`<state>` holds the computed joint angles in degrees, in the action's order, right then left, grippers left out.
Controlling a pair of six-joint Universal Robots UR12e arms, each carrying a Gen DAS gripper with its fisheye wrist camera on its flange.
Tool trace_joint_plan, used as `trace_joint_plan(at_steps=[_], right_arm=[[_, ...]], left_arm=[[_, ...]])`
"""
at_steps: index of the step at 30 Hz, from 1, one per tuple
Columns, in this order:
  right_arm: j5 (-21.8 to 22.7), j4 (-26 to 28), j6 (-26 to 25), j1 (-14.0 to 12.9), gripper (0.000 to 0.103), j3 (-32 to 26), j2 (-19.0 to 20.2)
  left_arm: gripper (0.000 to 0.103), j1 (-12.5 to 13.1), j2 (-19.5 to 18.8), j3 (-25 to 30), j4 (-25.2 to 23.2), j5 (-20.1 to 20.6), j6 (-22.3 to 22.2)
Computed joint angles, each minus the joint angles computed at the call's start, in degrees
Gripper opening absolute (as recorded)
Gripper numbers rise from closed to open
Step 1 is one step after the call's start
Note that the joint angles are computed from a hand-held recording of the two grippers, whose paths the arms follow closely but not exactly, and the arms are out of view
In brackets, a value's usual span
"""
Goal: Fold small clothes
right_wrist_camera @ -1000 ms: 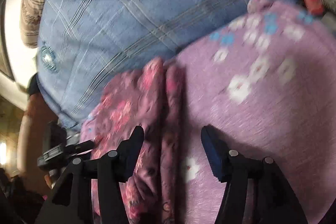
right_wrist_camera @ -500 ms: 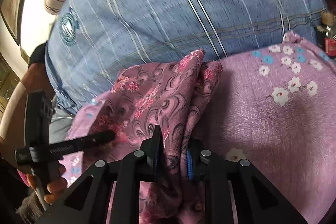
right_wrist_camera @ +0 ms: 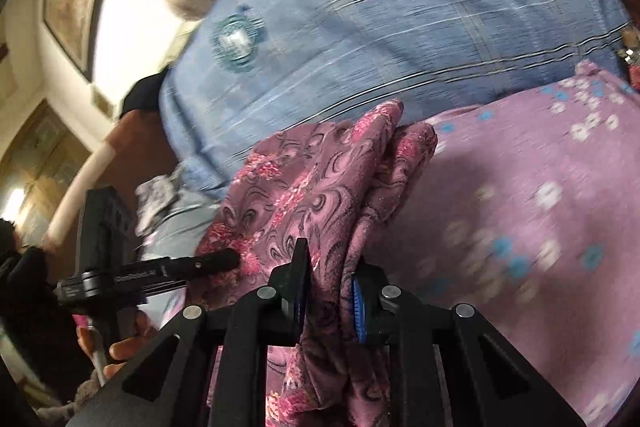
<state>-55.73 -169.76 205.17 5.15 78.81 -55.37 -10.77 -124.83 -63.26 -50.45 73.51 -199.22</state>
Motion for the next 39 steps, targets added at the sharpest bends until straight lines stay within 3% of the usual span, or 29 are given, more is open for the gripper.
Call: trace_joint_plan(at_steps=[4, 7, 9, 11, 14, 16, 18, 20, 21, 23, 25, 26, 27, 29, 31, 34, 35, 39], right_arm=[[3.12, -1.56, 1.54, 0.98, 0.013, 2.23, -0.44], [4.10, -2.69, 5.04, 1.72, 0.011, 3.41, 0.47], [2.11, -1.33, 5.14, 2.27, 0.011, 3.87, 0.91], [-0.54, 3.09, 3.15, 2.71, 0.012, 4.12, 0.85], [-3.54, 8.28, 0.96, 2.88, 0.021, 4.59, 0.22], [-3.38, 6.00, 2.92, 2.41, 0.023, 5.18, -0.05], [-3.65, 2.59, 5.87, 2.04, 0.035, 4.96, 0.27], [-3.54, 2.15, 7.78, 1.92, 0.063, 3.67, 1.12], [-3.44, 3.74, 8.01, 2.01, 0.063, 2.20, 1.88], [-1.46, 6.73, 7.42, 2.09, 0.063, -0.80, 3.71], [1.02, 10.29, 7.46, 2.22, 0.056, -4.23, 5.89], [2.49, 9.89, 7.73, 2.26, 0.031, -5.14, 6.65], [2.93, 9.08, 6.40, 2.43, 0.018, -6.14, 7.24], [-1.34, 7.07, 2.10, 3.30, 0.014, -6.13, 6.82], [-5.55, 6.70, -4.03, 4.24, 0.014, -6.03, 6.33], [-12.24, 13.55, -9.86, 5.43, 0.018, -7.70, 6.66], [-13.60, 14.88, -10.07, 5.62, 0.024, -8.05, 6.95], [-11.84, 16.18, -7.94, 4.91, 0.032, -7.86, 6.28]], left_arm=[[0.027, 1.07, 3.23, -6.37, 0.71, 1.79, -0.75], [0.029, 1.64, 2.30, -7.14, -1.77, 1.00, -2.36], [0.034, 1.86, 1.36, -7.53, -3.46, 2.34, -2.89], [0.046, 2.47, 1.50, -8.92, -1.70, 0.28, -3.42], [0.049, 3.01, 1.82, -9.41, -0.80, -1.71, -2.61], [0.049, 3.24, 1.74, -9.22, 0.21, -2.60, -2.17], [0.050, 3.33, 1.04, -8.01, 0.11, -2.66, -2.29], [0.050, 3.16, -0.27, -5.75, -0.88, -1.46, -2.15], [0.050, 3.03, -1.27, -4.00, -1.96, -0.86, -2.03], [0.050, 3.14, -2.61, -1.89, -3.02, -0.96, -2.01], [0.050, 3.03, -3.73, 0.06, -4.03, -0.31, -1.72], [0.051, 2.89, -4.40, 1.21, -4.44, 0.34, -1.54], [0.051, 2.73, -4.94, 2.02, -4.53, 1.42, -1.33], [0.056, 2.59, -5.56, 2.45, -3.85, 3.37, -0.81], [0.058, 2.85, -6.79, 3.30, -4.33, 2.78, -0.76], [0.060, 2.48, -7.09, 3.43, -2.67, 4.66, 0.03], [0.060, 2.23, -7.15, 3.84, -3.40, 5.68, 0.88], [0.060, 2.30, -4.78, 1.56, -3.00, 6.71, 3.68]])
